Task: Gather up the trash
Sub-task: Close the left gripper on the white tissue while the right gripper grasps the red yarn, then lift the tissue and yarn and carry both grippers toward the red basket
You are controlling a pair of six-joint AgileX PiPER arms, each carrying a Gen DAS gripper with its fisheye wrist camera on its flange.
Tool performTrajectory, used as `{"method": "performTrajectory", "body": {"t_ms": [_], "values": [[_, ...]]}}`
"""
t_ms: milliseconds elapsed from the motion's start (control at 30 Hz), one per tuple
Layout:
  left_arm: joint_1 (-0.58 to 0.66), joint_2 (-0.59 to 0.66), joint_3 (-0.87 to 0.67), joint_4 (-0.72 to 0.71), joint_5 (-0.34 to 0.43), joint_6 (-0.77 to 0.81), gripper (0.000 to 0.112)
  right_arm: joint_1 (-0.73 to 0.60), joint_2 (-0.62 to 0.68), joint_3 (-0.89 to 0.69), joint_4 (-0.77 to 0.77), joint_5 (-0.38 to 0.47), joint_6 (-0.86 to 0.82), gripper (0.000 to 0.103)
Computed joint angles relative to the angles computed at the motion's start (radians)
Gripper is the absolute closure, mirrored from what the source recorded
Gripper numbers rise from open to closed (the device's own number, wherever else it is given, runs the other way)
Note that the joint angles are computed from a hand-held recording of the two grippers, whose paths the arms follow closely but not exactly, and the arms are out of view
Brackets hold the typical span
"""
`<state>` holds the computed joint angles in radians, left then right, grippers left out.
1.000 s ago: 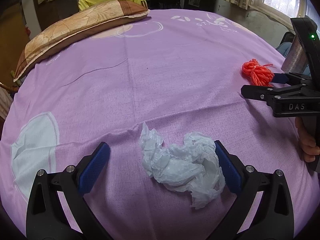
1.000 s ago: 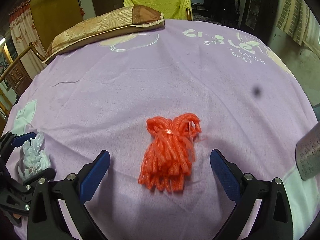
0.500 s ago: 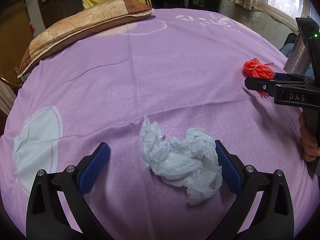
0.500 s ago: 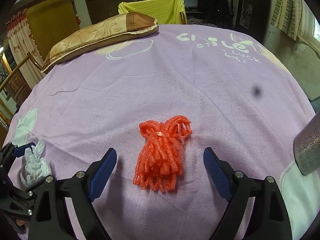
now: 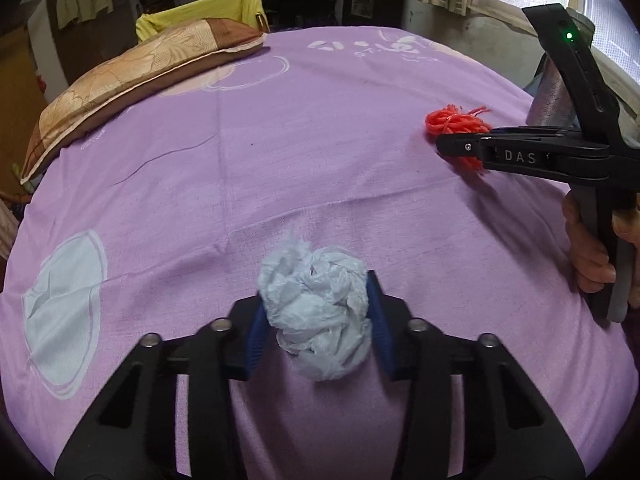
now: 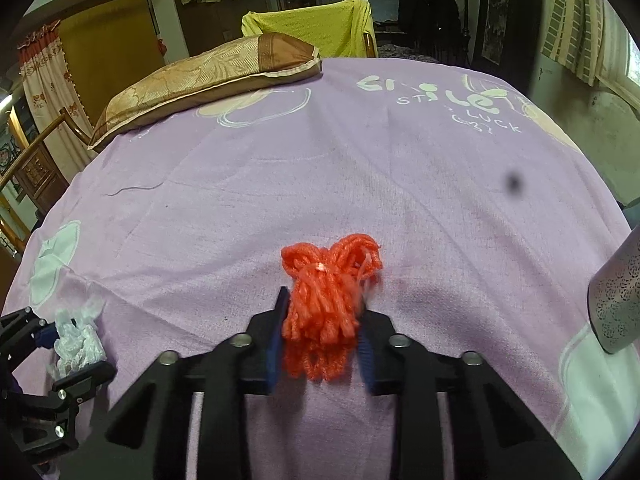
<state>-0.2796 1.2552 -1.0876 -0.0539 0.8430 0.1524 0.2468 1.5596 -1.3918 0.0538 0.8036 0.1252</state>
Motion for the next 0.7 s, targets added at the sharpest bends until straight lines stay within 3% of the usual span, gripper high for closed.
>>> {"method": "performTrajectory", "body": {"t_ms": [133, 367, 533, 700], "values": [[-0.019, -0.046, 0.015, 0.031, -0.037, -0.026, 0.075, 0.008, -0.049, 0.05, -0.042, -0.05, 0.036, 0.075], [-0.061, -0.133, 0.037, 0.102, -0.083, -0.087, 0.075, 0.056, -0.123, 0.105, -0.154, -0.066, 0.13, 0.075], [-0.064, -0.175, 0.051, 0.081, -0.078, -0.076, 0.075, 0.077, -0.197, 0.155, -0.182, -0.072, 0.185, 0.075], [-0.125, -0.24, 0.089, 0.159, -0.084, -0.163, 0.075, 0.099, -0.302, 0.222, -0.21, -0.064, 0.264, 0.075]]}}
